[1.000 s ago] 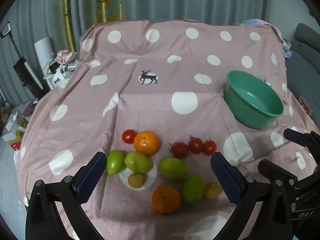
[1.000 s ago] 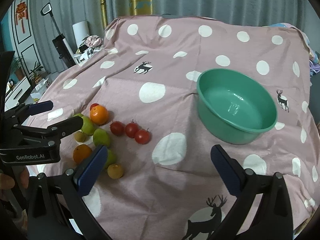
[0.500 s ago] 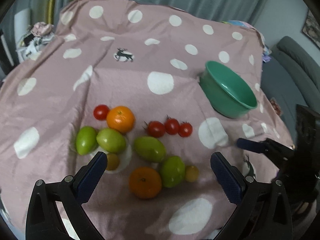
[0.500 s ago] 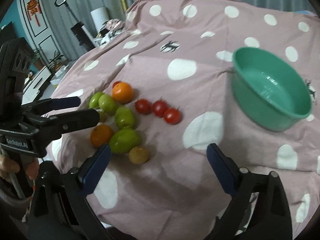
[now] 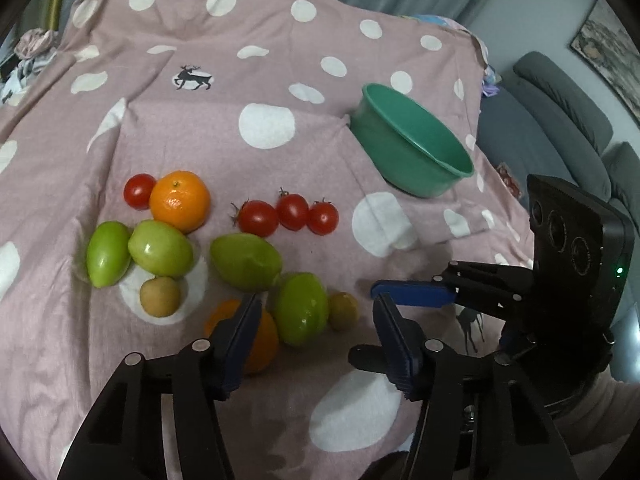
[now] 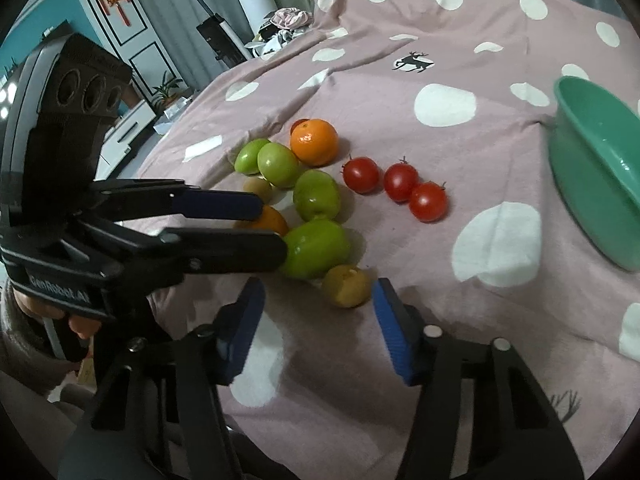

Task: Organize fruits
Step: 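Move the left tool toward the fruit pile, then grasp a small green fruit with the left tool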

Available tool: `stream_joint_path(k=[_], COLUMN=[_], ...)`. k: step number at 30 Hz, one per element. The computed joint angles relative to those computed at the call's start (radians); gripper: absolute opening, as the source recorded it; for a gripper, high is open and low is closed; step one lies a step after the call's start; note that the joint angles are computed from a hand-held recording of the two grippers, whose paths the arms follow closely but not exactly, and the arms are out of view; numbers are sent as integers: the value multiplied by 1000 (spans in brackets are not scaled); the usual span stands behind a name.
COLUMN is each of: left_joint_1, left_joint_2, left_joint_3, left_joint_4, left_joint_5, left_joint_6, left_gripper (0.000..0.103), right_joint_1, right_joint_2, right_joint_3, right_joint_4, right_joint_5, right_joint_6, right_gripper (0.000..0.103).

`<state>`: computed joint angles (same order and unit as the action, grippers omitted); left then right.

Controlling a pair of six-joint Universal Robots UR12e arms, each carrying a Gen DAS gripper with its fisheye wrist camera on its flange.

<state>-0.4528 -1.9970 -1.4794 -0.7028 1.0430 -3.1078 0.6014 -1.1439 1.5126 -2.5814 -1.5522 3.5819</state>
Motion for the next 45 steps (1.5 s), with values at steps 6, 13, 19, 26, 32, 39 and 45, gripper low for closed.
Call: stream_joint_path(k=[6, 13, 19, 26, 32, 39, 45], left_joint_1=[-3, -6, -19, -25, -36, -32, -39], left_joint_2=[-32, -75, -106, -139, -125, -99, -62], left_joint_3=[71, 177, 253, 330, 299, 233, 179], left_joint_4=[-124, -358, -491, -629, -586, -476, -339], left_joint_5=[-13, -3, 52, 72, 83, 66, 65], left_joint_6=[76, 160, 215, 290, 282, 228, 191], left_gripper=[51, 44, 37, 37, 37, 38, 38], right_joint_1=[-6, -20, -26, -45, -37, -31, -24], right_joint_2=[19, 38, 58, 68, 73, 59, 25], right_joint_3=[-22, -57, -97, -116, -124, -86, -37], right_joint_4=[2, 49, 108, 146, 196, 117, 13], right_joint_5=[27, 76, 104, 153, 140, 109, 58], right_joint_6=[-52, -140, -249, -297, -279, -216, -172], right_gripper=[53, 54, 55, 47, 48, 47, 47])
